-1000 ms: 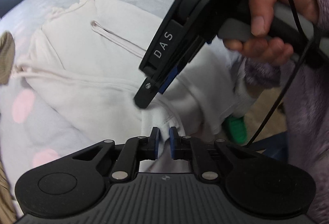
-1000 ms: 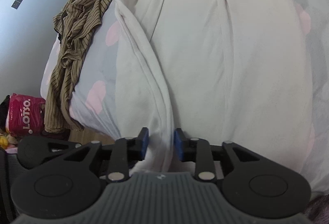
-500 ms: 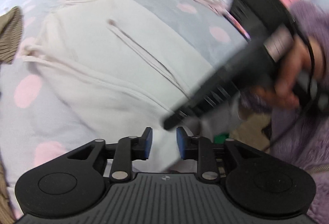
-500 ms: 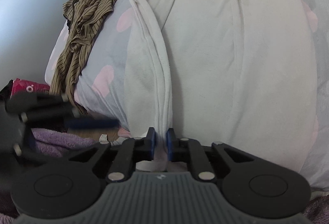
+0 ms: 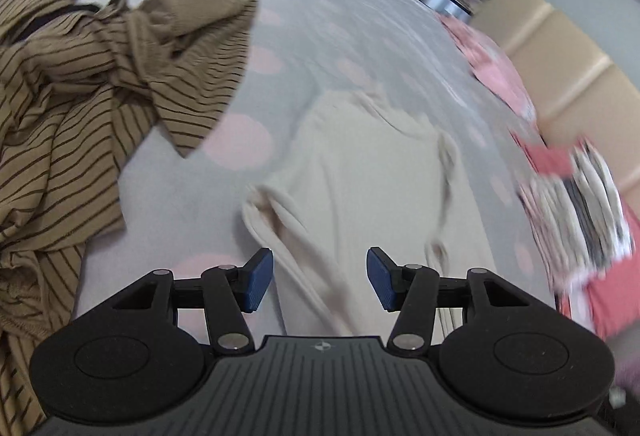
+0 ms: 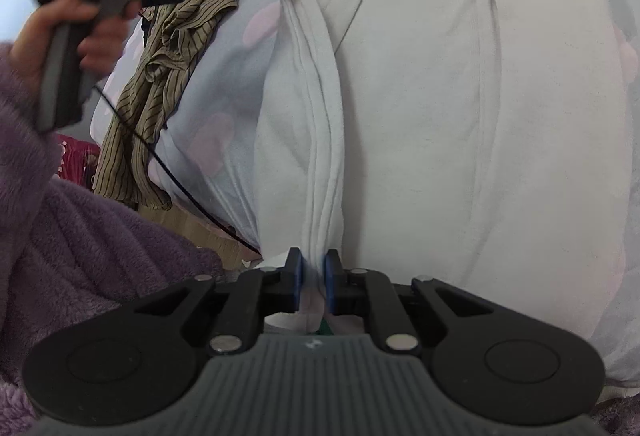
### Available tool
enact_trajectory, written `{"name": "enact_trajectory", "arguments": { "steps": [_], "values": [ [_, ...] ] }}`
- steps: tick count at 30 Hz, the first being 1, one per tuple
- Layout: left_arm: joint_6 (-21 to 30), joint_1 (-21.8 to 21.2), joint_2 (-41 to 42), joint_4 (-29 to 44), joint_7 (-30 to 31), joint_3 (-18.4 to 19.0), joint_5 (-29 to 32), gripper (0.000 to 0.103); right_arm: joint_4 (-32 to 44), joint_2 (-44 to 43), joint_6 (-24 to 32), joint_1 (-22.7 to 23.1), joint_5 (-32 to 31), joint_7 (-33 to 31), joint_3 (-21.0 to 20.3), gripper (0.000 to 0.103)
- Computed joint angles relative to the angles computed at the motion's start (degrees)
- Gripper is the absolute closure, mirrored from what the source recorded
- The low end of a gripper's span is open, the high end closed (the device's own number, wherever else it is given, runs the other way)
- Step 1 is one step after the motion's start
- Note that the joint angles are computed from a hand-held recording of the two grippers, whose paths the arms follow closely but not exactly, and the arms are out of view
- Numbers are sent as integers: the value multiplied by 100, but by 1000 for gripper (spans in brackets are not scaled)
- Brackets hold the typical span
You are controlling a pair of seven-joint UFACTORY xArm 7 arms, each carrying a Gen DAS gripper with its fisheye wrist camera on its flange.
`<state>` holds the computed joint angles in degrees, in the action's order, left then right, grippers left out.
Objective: Fold clothes
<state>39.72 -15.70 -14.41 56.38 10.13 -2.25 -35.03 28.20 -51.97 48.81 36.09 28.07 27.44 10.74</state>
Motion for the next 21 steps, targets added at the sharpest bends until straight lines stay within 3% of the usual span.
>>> {"name": "enact_trajectory", "arguments": {
  "steps": [3, 7, 10, 12, 18, 21],
  "values": [
    [-7, 84, 424, 236, -410, -11, -54, 53, 80, 103, -3, 19, -36, -63, 8, 90],
    [-1, 174, 690, 366, -952, -224, 548, 56, 145, 193, -36, 45, -52, -176, 1, 90],
    [-116, 174, 681, 290, -988, -249, 634, 83, 178, 226, -83, 79, -28, -259, -7, 90],
    [-177, 175, 639, 238, -986, -246, 658, 92, 153, 181, -172, 142, 43, -340, -25, 90],
    [-482, 61, 366, 128, -830, -271, 724, 95, 98, 14, -661, 480, 483, -583, -107, 90],
    [-583, -66, 335, 248, -685, -390, 1084, 95, 27, -114, -707, 534, 655, -383, -89, 90]
  ]
}}
